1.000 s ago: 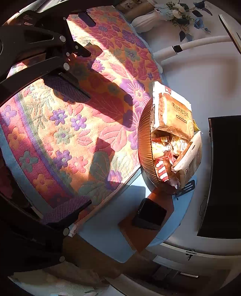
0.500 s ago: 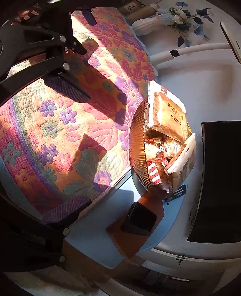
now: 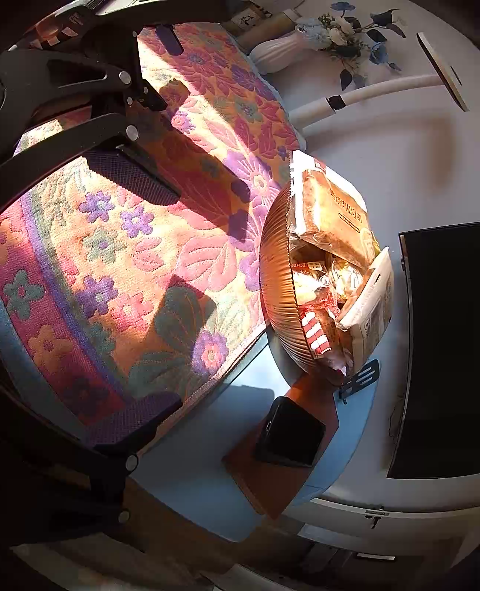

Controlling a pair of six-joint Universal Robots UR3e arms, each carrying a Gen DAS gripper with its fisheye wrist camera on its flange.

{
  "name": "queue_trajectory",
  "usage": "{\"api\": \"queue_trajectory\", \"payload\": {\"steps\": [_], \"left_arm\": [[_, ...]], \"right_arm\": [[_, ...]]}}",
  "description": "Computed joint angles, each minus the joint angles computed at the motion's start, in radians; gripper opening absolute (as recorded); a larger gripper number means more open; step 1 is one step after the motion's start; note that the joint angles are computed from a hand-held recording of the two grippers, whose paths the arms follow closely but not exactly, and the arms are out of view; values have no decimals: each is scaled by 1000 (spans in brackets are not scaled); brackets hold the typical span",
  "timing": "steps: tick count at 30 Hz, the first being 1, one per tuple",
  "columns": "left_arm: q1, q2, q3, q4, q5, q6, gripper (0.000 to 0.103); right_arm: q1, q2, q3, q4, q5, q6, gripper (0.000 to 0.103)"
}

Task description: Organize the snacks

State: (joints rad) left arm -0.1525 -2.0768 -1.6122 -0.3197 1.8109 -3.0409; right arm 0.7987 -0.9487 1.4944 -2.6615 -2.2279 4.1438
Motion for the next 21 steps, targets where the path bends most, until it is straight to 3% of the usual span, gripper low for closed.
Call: {"api": "queue_trajectory", "payload": {"steps": [16,21], "left_arm": [[-1,4,-4,0,-8,11,98],[3,7,-12,12,-16,12,98]], "right_arm": [[2,22,-74,99,22,11,100],[17,39,-160,224,-30,35,100]]}}
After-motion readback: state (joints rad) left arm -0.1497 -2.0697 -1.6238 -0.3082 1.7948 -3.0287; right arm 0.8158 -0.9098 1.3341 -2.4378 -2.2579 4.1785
